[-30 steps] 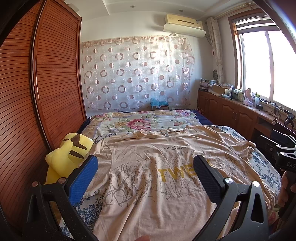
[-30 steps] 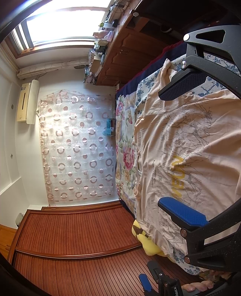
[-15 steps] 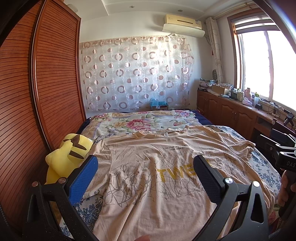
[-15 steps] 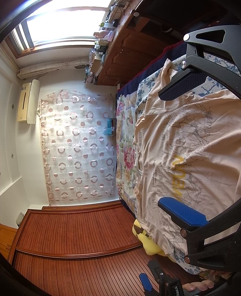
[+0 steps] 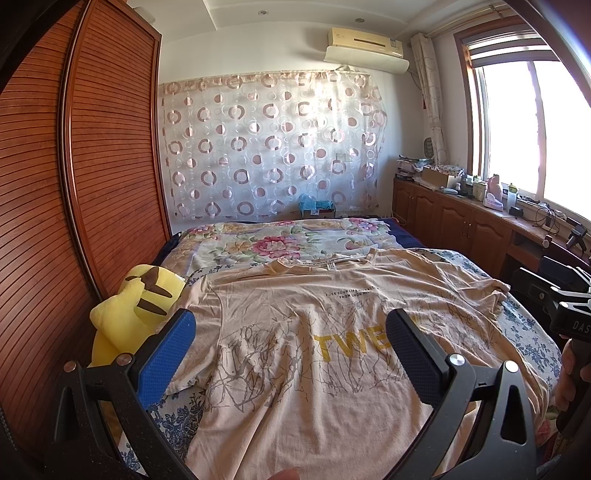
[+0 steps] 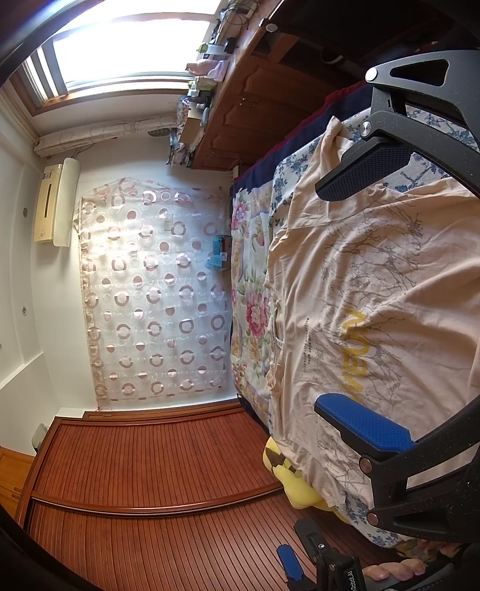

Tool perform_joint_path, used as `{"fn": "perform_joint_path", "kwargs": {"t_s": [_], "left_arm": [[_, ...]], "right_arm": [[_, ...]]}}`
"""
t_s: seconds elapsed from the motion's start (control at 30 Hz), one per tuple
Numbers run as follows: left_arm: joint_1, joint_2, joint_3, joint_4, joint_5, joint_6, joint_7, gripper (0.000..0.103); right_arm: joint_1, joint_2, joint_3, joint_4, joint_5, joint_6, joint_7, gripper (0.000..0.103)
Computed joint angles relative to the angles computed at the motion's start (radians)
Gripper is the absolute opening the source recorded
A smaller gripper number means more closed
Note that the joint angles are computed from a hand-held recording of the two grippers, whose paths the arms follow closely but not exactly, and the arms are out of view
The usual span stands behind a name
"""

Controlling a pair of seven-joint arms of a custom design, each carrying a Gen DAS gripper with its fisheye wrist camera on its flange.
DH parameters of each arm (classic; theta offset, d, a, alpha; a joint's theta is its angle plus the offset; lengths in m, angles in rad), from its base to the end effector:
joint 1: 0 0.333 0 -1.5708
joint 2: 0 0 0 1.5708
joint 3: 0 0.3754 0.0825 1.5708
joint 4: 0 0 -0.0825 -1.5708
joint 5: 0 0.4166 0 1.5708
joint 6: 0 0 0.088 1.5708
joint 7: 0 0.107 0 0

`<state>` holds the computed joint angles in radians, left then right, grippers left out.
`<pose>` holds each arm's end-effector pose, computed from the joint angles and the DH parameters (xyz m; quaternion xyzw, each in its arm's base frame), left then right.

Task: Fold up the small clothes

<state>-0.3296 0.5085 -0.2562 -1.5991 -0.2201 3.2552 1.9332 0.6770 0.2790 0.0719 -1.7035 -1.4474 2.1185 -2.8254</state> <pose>0.6910 -0.3749 0.5197 -0.3900 0.7403 -0.4794 0.2646 0.5583 0.4494 0.5221 -0.4586 0.6710 -0.4727 0.3406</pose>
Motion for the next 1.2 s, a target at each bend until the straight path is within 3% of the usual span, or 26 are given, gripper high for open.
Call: {"fn": "perform_joint_path", "kwargs": {"t_s": [0.1, 0.23, 0.33, 0.7, 0.83, 0.97, 1.2], "left_arm": [[-0.060, 0.008, 0.072, 0.026, -0.005, -0.033, -0.027, 0.103], [-0.065, 0.037, 0.092, 0.059, 0.006, -0.071, -0.049, 0.103], [-0.089, 0.068, 0.140, 0.103, 0.026, -0.122, -0.079, 0.103], [-0.048, 0.151, 0.150, 0.218, 0.104, -0.257, -0.124, 0.103], [-0.007, 0.177, 0.116, 0.255, 0.108, -0.295, -0.106, 0.103], [0.043, 0.215, 0.080, 0.316, 0.095, -0.342, -0.069, 0.103], [0.094, 0.316, 0.066, 0.505, 0.061, -0.497, -0.054, 0.103]], "right_arm": [[-0.006, 0.003, -0.001, 0.002, 0.006, 0.017, -0.013, 0.103], [-0.032, 0.013, -0.006, 0.006, 0.021, 0.115, -0.050, 0.103], [-0.044, 0.032, -0.014, 0.024, 0.036, 0.174, -0.093, 0.103], [-0.081, 0.079, -0.057, 0.081, 0.148, 0.365, -0.288, 0.103], [-0.100, 0.089, -0.065, 0.093, 0.237, 0.412, -0.389, 0.103], [-0.118, 0.120, -0.068, 0.126, 0.362, 0.431, -0.520, 0.103], [-0.124, 0.122, -0.082, 0.124, 0.507, 0.436, -0.676, 0.102]]}}
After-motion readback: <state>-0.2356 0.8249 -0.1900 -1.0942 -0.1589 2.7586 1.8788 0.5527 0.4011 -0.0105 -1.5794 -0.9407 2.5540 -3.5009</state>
